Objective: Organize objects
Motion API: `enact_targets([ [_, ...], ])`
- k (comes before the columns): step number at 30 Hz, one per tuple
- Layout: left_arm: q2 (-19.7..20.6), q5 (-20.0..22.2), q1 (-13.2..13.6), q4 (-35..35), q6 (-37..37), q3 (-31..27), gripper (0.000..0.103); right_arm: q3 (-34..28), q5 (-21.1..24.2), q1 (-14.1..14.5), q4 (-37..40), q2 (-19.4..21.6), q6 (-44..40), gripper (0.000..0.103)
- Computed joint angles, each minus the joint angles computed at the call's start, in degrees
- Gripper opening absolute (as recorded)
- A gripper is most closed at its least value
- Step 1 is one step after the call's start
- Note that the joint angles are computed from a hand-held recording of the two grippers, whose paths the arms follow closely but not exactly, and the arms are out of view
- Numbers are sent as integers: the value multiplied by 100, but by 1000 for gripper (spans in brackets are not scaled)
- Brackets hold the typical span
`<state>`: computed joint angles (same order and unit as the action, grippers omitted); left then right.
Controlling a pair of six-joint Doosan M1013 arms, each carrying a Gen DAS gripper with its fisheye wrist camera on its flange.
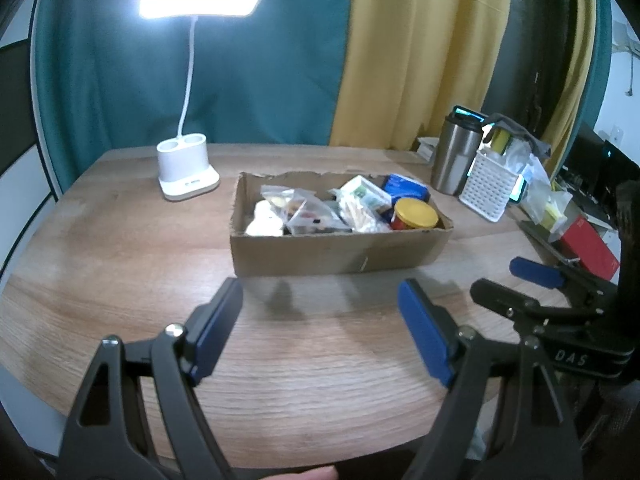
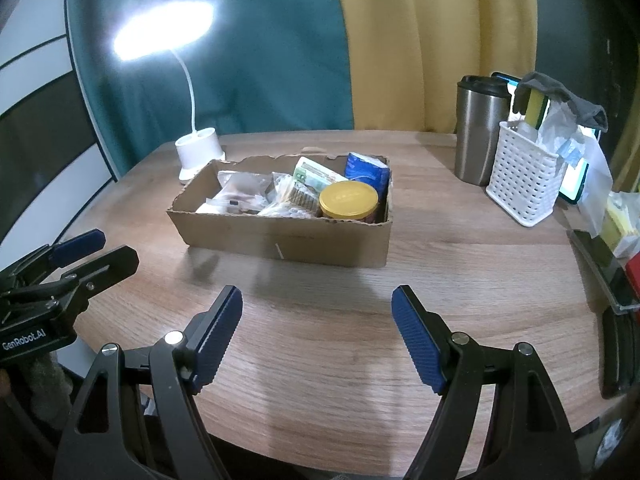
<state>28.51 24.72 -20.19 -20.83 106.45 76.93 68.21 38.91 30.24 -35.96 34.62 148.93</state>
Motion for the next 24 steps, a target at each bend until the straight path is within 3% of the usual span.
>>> enact_targets([
  [24, 33, 41, 26, -22, 6, -29, 81, -111, 78, -21, 58, 67, -77, 80],
])
